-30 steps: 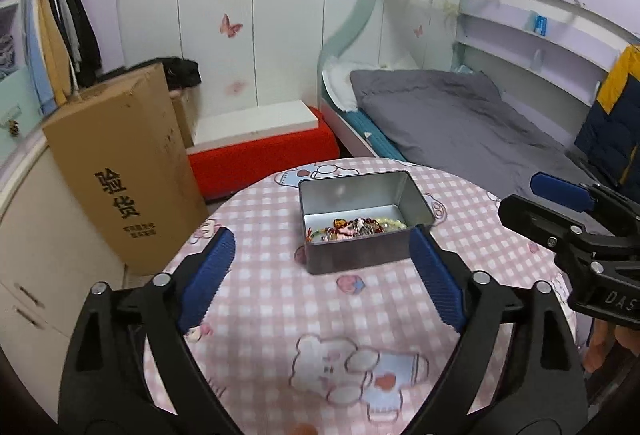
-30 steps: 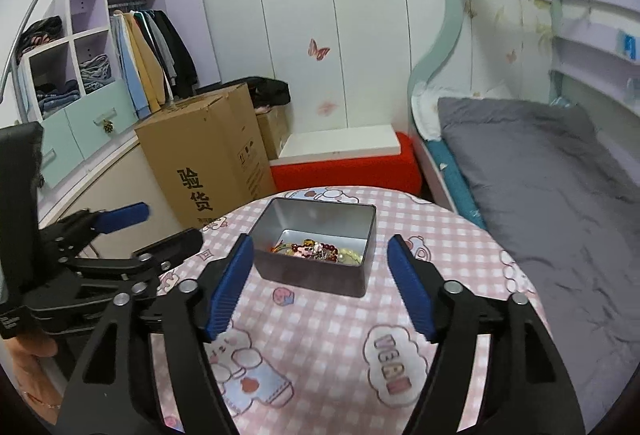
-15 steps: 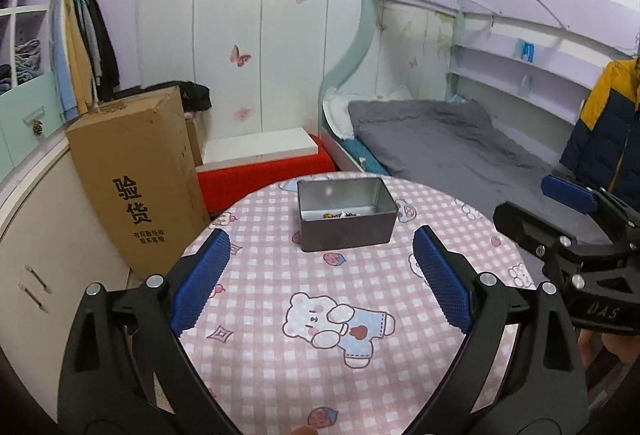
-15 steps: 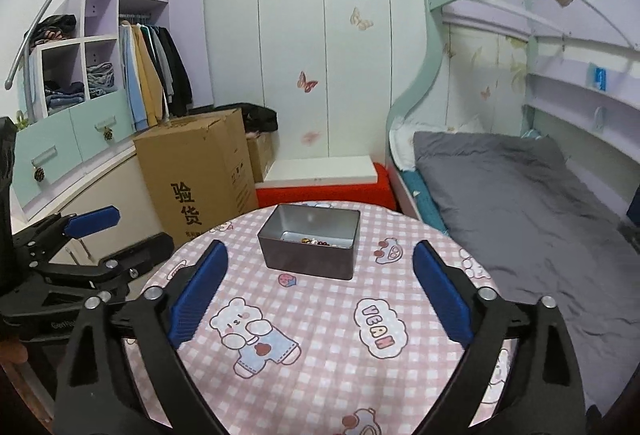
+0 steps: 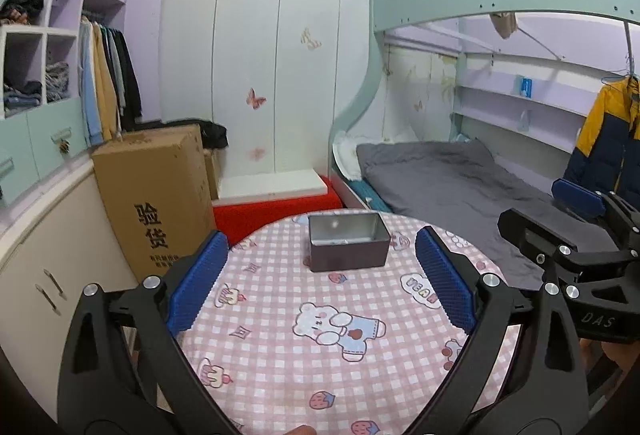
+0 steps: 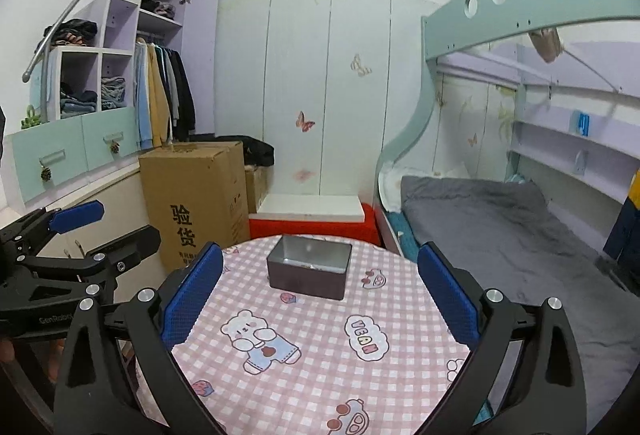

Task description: Organize jewelry

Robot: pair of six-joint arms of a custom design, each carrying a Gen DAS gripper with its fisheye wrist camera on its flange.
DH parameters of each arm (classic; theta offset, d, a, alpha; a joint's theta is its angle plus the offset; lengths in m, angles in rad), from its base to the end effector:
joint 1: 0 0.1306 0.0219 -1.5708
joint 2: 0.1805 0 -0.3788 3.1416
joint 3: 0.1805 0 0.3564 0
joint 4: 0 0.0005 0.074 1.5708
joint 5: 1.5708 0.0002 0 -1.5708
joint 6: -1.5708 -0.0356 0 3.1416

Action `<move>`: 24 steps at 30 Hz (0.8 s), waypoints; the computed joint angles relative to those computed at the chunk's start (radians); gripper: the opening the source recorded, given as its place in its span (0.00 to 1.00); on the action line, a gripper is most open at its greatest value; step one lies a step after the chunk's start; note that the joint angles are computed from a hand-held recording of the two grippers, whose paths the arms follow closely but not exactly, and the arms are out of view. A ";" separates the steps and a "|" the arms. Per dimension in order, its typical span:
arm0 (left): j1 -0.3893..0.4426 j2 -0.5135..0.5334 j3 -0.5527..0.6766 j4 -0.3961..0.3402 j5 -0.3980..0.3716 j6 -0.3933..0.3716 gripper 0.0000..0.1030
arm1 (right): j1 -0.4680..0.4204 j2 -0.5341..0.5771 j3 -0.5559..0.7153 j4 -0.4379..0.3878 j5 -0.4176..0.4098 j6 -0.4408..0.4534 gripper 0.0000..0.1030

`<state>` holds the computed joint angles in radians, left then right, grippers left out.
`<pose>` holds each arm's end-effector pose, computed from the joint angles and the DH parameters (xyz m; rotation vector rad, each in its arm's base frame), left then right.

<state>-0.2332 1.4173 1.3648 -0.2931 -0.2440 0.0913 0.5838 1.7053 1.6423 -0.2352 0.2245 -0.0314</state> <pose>0.4787 -0.1054 0.4536 -0.0286 1.9056 0.0142 0.5043 0.3230 0.4362 -0.3583 1.8322 0.2163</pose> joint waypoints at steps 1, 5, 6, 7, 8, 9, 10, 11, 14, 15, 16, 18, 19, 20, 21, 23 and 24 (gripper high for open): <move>-0.003 -0.009 -0.010 0.009 -0.007 -0.004 0.90 | 0.006 -0.010 -0.010 0.010 0.011 0.010 0.91; -0.015 -0.042 -0.040 0.043 -0.030 -0.015 0.90 | 0.018 -0.042 -0.049 0.046 0.027 0.022 0.91; -0.020 -0.050 -0.047 0.053 -0.043 -0.019 0.90 | 0.020 -0.048 -0.056 0.049 0.028 0.022 0.91; -0.023 -0.061 -0.060 0.070 -0.054 -0.024 0.90 | 0.023 -0.056 -0.064 0.056 0.029 0.023 0.91; -0.028 -0.068 -0.069 0.082 -0.063 -0.027 0.90 | 0.025 -0.064 -0.073 0.066 0.032 0.025 0.91; -0.034 -0.076 -0.076 0.090 -0.076 -0.033 0.90 | 0.027 -0.070 -0.081 0.071 0.034 0.026 0.91; -0.035 -0.081 -0.081 0.097 -0.082 -0.037 0.90 | 0.029 -0.074 -0.084 0.073 0.035 0.028 0.92; -0.039 -0.087 -0.087 0.108 -0.091 -0.040 0.90 | 0.031 -0.080 -0.092 0.082 0.036 0.030 0.92; -0.047 -0.104 -0.106 0.137 -0.112 -0.043 0.90 | 0.035 -0.095 -0.110 0.103 0.035 0.033 0.92; -0.048 -0.108 -0.109 0.141 -0.113 -0.042 0.90 | 0.036 -0.101 -0.118 0.113 0.034 0.033 0.92; -0.050 -0.115 -0.115 0.149 -0.114 -0.040 0.90 | 0.037 -0.105 -0.124 0.118 0.032 0.032 0.92; -0.052 -0.120 -0.119 0.159 -0.119 -0.041 0.90 | 0.040 -0.108 -0.127 0.126 0.031 0.033 0.92; -0.055 -0.124 -0.123 0.166 -0.127 -0.045 0.90 | 0.042 -0.110 -0.129 0.128 0.034 0.037 0.92; -0.060 -0.128 -0.128 0.178 -0.143 -0.055 0.90 | 0.044 -0.113 -0.133 0.135 0.036 0.039 0.92; -0.066 -0.131 -0.134 0.190 -0.162 -0.066 0.90 | 0.045 -0.115 -0.136 0.139 0.036 0.040 0.92; -0.074 -0.137 -0.143 0.211 -0.190 -0.082 0.90 | 0.045 -0.117 -0.142 0.147 0.036 0.040 0.92; -0.077 -0.138 -0.147 0.219 -0.201 -0.086 0.90 | 0.046 -0.117 -0.143 0.147 0.035 0.038 0.92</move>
<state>-0.3100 1.2790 1.2183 -0.0744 -0.4446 0.0056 0.6294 1.5880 1.4996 -0.0883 0.2597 0.0071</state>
